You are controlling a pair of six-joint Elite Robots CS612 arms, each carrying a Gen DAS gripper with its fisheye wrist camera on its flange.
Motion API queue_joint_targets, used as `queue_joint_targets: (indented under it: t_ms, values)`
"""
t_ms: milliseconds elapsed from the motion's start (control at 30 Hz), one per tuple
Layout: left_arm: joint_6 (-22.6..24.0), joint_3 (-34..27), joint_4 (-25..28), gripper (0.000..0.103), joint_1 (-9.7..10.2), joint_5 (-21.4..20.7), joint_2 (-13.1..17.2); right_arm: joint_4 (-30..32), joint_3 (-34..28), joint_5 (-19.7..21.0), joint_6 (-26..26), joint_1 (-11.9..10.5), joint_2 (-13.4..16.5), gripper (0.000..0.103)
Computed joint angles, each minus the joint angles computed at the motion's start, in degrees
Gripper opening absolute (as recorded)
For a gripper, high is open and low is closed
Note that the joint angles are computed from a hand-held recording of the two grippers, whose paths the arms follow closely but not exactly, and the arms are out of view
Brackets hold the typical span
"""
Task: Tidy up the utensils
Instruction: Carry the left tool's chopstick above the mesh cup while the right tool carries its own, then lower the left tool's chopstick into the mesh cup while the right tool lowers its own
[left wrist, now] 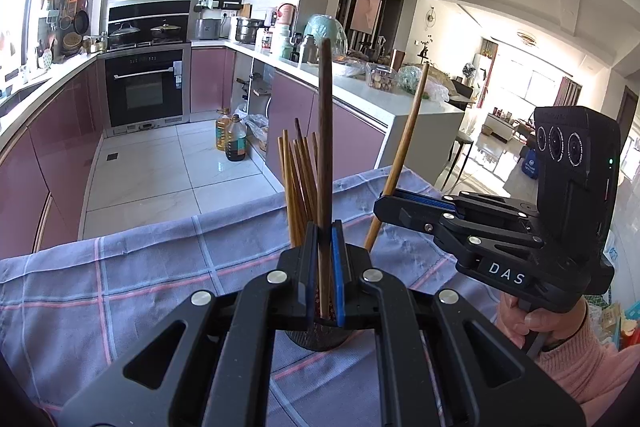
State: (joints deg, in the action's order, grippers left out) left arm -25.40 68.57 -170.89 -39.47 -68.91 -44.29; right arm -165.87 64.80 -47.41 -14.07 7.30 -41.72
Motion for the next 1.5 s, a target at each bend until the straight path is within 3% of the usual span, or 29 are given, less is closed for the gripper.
queue_joint_targets:
  t_ms: [467,1500]
  values:
    - [-0.2,-2.1,3.4,0.007,0.11,-0.8,1.1,2.6,-0.5,-0.9,-1.3,0.3,0.5,0.005]
    - [-0.4,-1.0,2.8,0.008,0.18,-2.4,1.2,4.9,-1.6,-1.5,-1.9,0.5,1.4,0.005]
